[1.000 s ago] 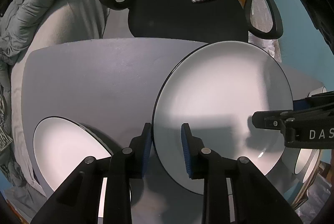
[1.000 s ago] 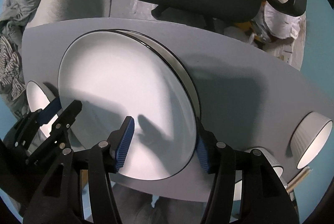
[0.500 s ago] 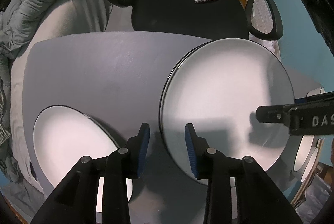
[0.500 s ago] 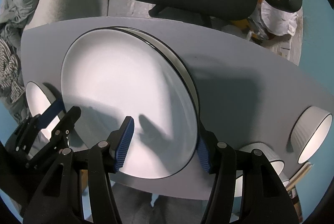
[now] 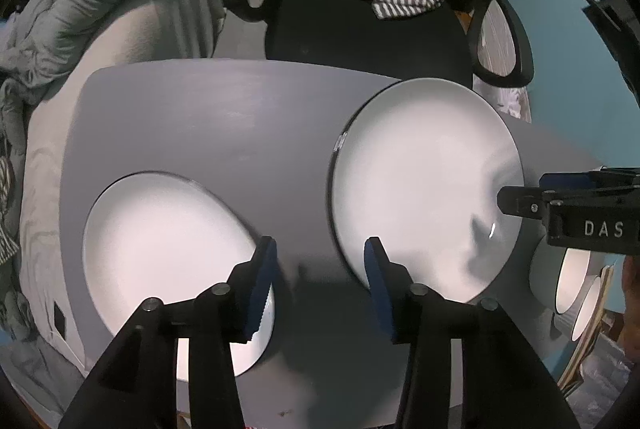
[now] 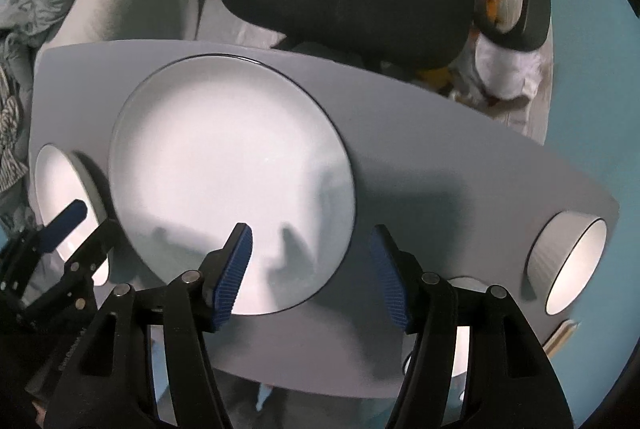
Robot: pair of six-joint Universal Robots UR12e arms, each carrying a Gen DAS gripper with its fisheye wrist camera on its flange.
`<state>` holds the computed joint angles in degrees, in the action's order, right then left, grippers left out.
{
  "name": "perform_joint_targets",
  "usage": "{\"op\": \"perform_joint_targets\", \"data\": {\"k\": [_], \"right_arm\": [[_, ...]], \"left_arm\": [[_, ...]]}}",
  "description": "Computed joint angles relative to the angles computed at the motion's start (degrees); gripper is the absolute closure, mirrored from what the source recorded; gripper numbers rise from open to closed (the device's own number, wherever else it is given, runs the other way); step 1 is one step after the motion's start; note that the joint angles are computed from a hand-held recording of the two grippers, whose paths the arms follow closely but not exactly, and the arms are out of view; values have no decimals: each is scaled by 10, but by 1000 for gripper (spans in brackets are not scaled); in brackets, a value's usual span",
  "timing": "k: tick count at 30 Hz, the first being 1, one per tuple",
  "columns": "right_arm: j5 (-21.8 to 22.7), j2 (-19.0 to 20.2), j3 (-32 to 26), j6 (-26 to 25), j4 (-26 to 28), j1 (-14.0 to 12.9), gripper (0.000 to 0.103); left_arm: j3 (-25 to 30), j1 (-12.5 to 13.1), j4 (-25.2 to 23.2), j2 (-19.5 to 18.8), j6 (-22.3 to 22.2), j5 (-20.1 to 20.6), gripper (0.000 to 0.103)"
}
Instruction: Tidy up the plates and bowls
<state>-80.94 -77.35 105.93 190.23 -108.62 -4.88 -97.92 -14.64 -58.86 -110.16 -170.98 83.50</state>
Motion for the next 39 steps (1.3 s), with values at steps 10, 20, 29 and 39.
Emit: {"op": "perform_joint_targets", "data": {"k": [10, 20, 29, 39], "right_arm": [[-16, -20, 2, -34, -46, 32, 38], [-2, -14, -19, -82, -69, 67, 38], [31, 26, -45, -101, -91, 95, 38], [61, 74, -65, -98, -135, 117, 38]], "left_arm": [[-40, 42, 5, 47, -25, -4, 46], [-79, 96, 17, 80, -57, -1, 32], [-102, 134, 31, 73, -83, -5, 31], [-96, 145, 23, 46, -76, -12, 31]]}}
